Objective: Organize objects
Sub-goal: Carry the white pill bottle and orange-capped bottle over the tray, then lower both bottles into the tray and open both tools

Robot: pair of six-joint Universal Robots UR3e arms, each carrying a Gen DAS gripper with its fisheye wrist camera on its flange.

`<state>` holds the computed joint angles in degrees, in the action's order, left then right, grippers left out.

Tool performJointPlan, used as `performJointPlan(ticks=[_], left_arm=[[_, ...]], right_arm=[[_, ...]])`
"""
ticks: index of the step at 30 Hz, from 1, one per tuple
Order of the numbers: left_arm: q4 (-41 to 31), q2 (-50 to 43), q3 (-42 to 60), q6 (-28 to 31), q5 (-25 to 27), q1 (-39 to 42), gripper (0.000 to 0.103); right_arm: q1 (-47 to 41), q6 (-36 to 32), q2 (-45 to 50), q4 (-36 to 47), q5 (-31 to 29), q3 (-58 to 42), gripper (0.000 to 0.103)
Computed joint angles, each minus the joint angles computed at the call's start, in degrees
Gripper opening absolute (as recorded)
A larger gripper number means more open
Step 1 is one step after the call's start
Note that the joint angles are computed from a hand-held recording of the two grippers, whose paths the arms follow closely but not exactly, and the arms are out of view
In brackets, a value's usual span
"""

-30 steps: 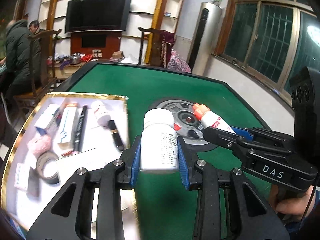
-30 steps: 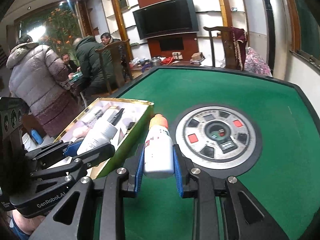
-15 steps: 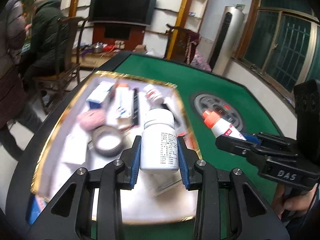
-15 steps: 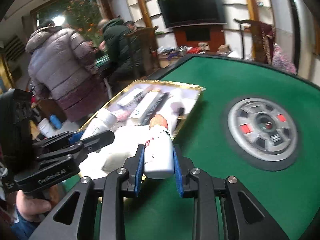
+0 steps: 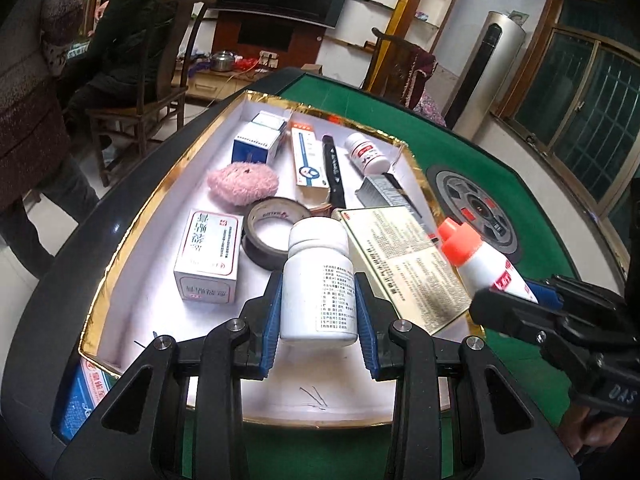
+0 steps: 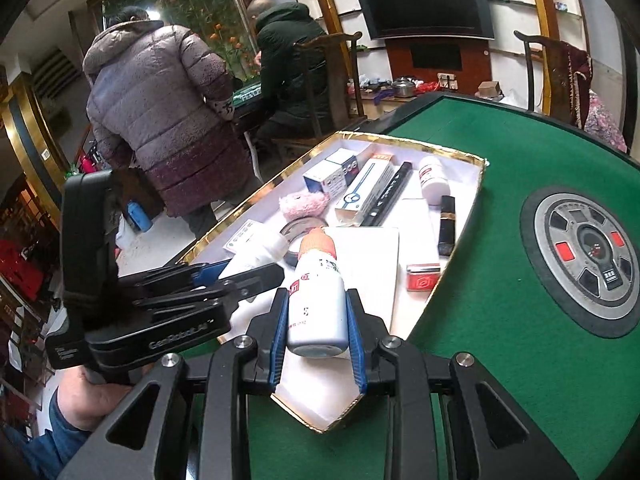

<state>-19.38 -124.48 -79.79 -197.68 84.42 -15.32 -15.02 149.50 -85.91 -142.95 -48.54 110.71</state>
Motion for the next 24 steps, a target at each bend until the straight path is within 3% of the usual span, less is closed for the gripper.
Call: performJointPlan(ticks=[19, 24], left_arm=[[-13.22, -3.63, 8.76, 3.16, 2.99, 0.99, 0.033], [-18.22, -4.82, 12.30, 6.08, -0.68, 3.00, 0.033]], right_arm=[[3.28, -1.87, 1.59, 5.89, -0.05, -1.41, 0.026], [4.70, 0.54, 3.19, 5.69, -0.77, -2.93, 0.026]])
